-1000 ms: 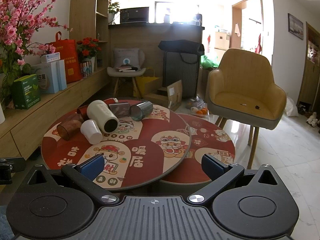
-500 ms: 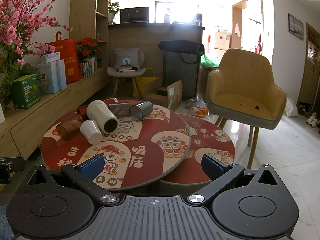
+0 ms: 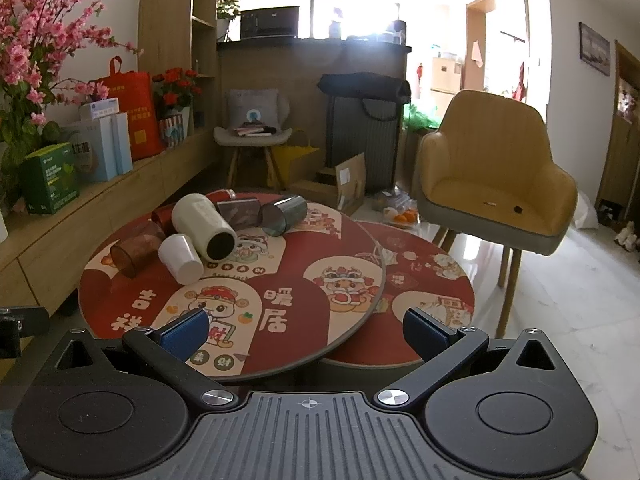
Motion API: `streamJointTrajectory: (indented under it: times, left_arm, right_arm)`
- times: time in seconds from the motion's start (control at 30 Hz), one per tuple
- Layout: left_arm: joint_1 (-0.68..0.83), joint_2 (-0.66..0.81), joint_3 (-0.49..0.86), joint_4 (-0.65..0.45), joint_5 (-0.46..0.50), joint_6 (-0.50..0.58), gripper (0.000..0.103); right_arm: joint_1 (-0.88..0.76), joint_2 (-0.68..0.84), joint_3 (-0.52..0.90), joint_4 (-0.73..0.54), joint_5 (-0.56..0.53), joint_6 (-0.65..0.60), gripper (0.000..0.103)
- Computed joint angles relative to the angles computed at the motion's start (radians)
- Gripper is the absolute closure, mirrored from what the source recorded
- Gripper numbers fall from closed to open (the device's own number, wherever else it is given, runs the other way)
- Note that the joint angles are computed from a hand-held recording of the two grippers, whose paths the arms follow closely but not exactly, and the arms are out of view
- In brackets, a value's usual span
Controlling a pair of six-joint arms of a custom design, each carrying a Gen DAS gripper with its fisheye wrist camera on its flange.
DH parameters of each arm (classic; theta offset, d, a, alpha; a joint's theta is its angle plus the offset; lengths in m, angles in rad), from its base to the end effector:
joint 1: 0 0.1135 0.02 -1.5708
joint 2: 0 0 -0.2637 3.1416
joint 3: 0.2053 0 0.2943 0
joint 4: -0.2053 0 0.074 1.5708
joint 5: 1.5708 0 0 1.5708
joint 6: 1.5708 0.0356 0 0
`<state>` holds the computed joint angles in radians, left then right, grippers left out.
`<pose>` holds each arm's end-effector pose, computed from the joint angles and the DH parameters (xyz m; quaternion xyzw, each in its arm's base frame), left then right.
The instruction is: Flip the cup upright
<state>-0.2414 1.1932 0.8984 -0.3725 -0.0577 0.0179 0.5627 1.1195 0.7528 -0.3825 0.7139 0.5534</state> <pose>0.2937 -0.0702 0.2645 0.1038 0.8934 -0.0229 0.4365 0.2403 0.1240 0.2348 0.1355 0.8597 -0.0736 0.4870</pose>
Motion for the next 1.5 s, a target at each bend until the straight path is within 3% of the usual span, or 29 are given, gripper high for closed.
streamJointTrajectory:
  times: [0.43,1.03,1.27,1.5]
  left_arm:
    - [0.014,0.164,0.09,0.065,0.004,-0.009,0.0]
    - [0.016,0.554,0.357,0.156,-0.008,-0.042,0.0]
    - [0.019,0.71,0.49,0.215,-0.019,-0.042,0.0]
    - [0.041,0.806,0.568,0.215,0.002,-0.07,0.0]
  right_arm:
    - [-0.104,0.141,0.05,0.093,-0.09,-0.065,0.0]
    - [-0.372,0.503,0.233,0.369,-0.356,-0.266,0.0]
    - [-0.487,0.784,0.508,0.423,-0.484,-0.339,0.0]
    - [-0.521,1.186,0.972,0.427,-0.512,-0.413,0.004]
